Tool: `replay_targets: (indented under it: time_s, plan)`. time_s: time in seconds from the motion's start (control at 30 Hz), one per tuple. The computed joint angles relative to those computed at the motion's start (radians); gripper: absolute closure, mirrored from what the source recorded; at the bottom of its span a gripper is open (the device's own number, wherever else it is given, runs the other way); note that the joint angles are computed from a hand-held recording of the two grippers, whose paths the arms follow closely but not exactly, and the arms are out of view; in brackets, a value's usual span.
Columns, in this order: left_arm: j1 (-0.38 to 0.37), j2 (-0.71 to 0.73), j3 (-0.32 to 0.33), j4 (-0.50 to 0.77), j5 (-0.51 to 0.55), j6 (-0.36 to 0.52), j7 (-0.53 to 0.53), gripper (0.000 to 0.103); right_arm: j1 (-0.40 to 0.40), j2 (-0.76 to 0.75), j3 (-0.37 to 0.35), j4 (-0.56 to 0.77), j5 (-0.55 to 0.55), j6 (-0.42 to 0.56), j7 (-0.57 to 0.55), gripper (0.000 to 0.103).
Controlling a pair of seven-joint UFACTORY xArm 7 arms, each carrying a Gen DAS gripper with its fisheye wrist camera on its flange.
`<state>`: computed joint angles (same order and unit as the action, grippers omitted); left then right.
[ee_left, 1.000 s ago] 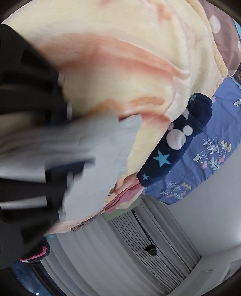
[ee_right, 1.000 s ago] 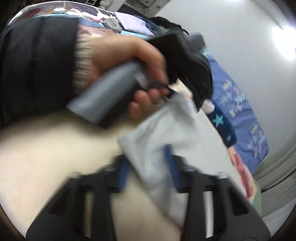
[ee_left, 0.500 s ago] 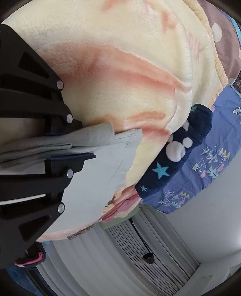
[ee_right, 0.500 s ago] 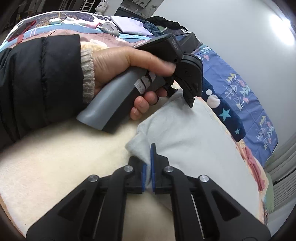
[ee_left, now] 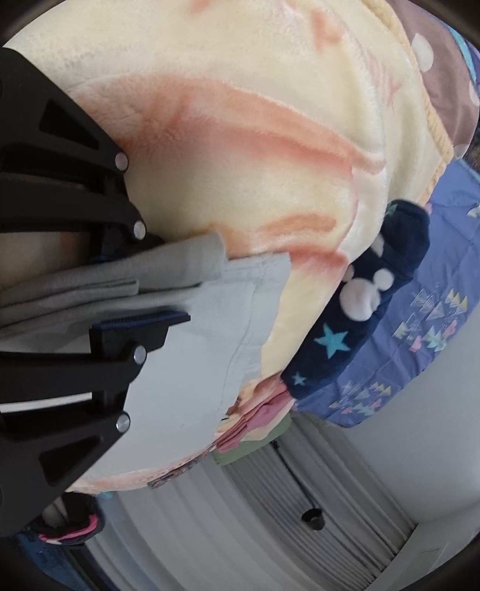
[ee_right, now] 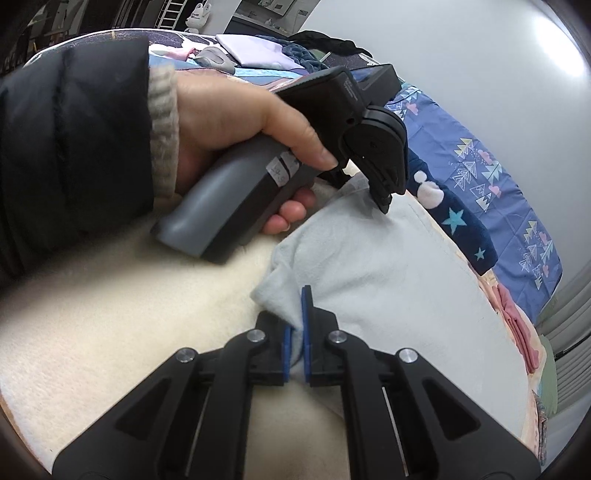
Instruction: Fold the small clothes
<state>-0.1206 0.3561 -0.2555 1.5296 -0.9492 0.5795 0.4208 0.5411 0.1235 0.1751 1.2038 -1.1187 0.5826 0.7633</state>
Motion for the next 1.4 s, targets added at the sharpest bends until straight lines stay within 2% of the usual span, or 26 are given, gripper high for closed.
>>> replay_targets:
  time_s: [0.1, 0.23, 0.3, 0.47, 0.57, 0.6, 0.63, 0.7, 0.77, 0.83, 0.87, 0.97, 1.07, 1.3, 1.4]
  plan:
    - [-0.03, 0.002, 0.021, 0.019, 0.088, 0.009, -0.067, 0.068, 0.007, 0.002, 0.001, 0.001, -0.024, 0.017, 0.014, 0.099]
    - [-0.07, -0.004, 0.031, 0.009, 0.208, -0.055, -0.135, 0.065, 0.024, 0.009, 0.005, 0.005, -0.076, 0.057, 0.04, 0.096]
    - [-0.047, -0.007, 0.003, -0.001, 0.18, -0.069, -0.095, 0.065, 0.027, 0.012, 0.006, 0.008, -0.086, 0.069, 0.043, 0.095]
    - [-0.005, -0.014, -0.031, -0.011, 0.075, -0.057, 0.004, 0.065, 0.041, 0.018, 0.008, 0.015, -0.125, 0.111, 0.063, 0.084]
    - [0.011, -0.019, -0.036, -0.016, 0.0, -0.041, 0.056, 0.063, 0.033, 0.009, 0.007, 0.01, -0.118, 0.093, 0.066, 0.072]
    - [0.01, -0.021, -0.031, -0.017, -0.011, -0.037, 0.061, 0.063, 0.028, 0.002, 0.006, 0.007, -0.117, 0.085, 0.07, 0.065]
    - [0.006, -0.022, -0.026, -0.017, -0.014, -0.033, 0.061, 0.063, 0.023, -0.003, 0.005, 0.004, -0.114, 0.075, 0.076, 0.063]
    - [-0.009, -0.009, -0.009, -0.003, 0.01, -0.019, 0.037, 0.065, 0.019, 0.01, 0.009, 0.019, -0.094, 0.083, 0.058, 0.064]
    - [-0.04, 0.013, 0.018, 0.03, 0.103, -0.002, -0.037, 0.075, 0.028, 0.048, 0.009, 0.06, -0.093, 0.11, 0.028, 0.074]
    - [-0.037, 0.02, 0.015, 0.047, 0.131, 0.011, -0.055, 0.084, 0.039, 0.07, -0.004, 0.085, -0.106, 0.116, 0.025, 0.098]
    - [-0.025, 0.016, 0.005, 0.048, 0.12, 0.014, -0.037, 0.096, 0.037, 0.058, -0.013, 0.079, -0.113, 0.098, 0.05, 0.098]
    - [-0.024, -0.014, 0.001, 0.05, 0.131, 0.017, -0.013, 0.096, -0.009, -0.038, -0.03, 0.007, -0.122, -0.038, 0.159, 0.099]
    - [-0.061, -0.024, 0.012, 0.109, 0.206, 0.029, -0.054, 0.096, -0.071, -0.135, -0.027, -0.056, -0.12, -0.129, 0.255, 0.099]
    - [-0.207, 0.091, 0.046, 0.395, 0.512, 0.116, -0.281, 0.096, -0.217, -0.34, -0.04, -0.204, -0.024, -0.277, 0.339, 0.1]
    - [-0.277, 0.175, 0.062, 0.552, 0.635, 0.183, -0.372, 0.096, -0.261, -0.4, -0.077, -0.262, 0.075, -0.343, 0.313, 0.1]
